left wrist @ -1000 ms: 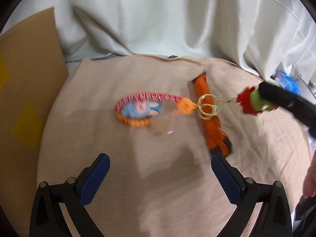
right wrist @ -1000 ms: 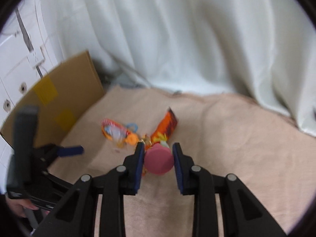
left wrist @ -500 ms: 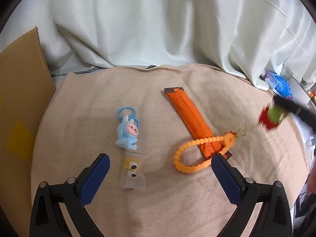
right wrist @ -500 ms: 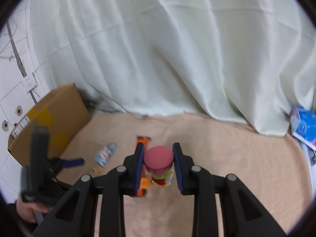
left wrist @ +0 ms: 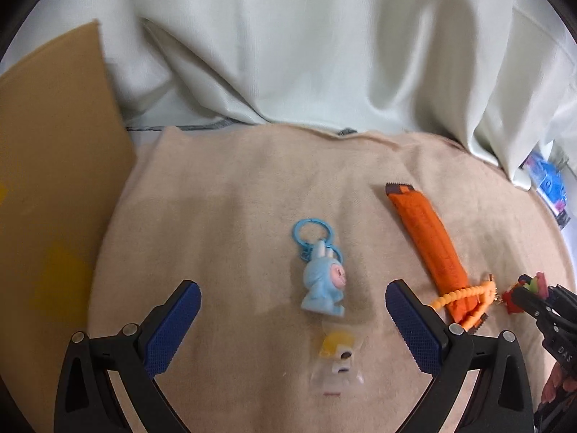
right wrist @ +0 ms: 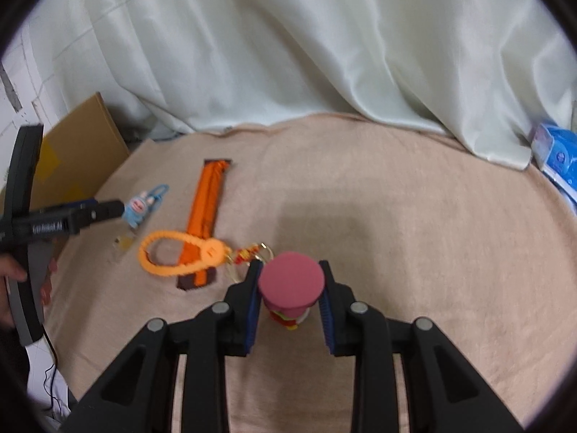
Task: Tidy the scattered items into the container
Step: 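Grasp the red-capped keychain toy with the right gripper and lift it, then grasp the blue bunny keychain with the left gripper while the right gripper holds the red-capped toy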
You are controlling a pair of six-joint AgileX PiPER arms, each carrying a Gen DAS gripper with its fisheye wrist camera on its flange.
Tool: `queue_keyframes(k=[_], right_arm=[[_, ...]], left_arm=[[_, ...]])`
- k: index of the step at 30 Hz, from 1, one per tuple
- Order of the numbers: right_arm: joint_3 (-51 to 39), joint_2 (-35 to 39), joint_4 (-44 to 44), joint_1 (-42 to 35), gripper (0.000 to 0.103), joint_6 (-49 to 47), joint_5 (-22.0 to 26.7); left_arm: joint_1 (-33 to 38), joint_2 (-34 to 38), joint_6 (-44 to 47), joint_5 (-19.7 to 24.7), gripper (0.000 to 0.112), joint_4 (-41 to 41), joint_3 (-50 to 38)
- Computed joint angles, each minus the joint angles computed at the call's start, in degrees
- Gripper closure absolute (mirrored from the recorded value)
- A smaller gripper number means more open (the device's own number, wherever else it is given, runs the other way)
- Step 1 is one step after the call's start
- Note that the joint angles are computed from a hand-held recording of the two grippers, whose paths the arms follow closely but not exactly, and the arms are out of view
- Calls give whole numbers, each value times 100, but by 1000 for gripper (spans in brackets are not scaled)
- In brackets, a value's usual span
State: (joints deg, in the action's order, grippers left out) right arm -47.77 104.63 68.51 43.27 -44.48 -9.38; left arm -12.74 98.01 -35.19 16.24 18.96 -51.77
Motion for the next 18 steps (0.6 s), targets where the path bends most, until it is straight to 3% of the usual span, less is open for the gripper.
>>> queue_keyframes(k=[2,4,8,10,11,12,15,17,18], right_arm=[[40,30,-295,-22,70,327,-13],[113,-10,-786,-51,70,854,0],[135,-56,-477,-57,70,499,31],[135,-51,-399,-28,70,435,8],[133,-49,-399,-29,70,428,13],[118,-42,-289,-27,70,309,16],[70,-12,-214,-54,70,206,61],[73,-9,-333,-65,70,338,76],[81,-11,-389,-69,70,396,73]], left_arm=[[-94,250,-38,179,9,38,-226],[-263,464,-547,382,9,587,-423],[-401,525,-1445,432,10,1459,-444],[-352,544,-1532,488,10,1519,-475],[-287,562,-1232,421,17,1256,-489],[-227,568,-871,328,34,960,-488],[-263,524,-639,273,70,939,-448],[-289,482,-423,229,84,772,-422],[-296,444,-528,182,84,865,-377]])
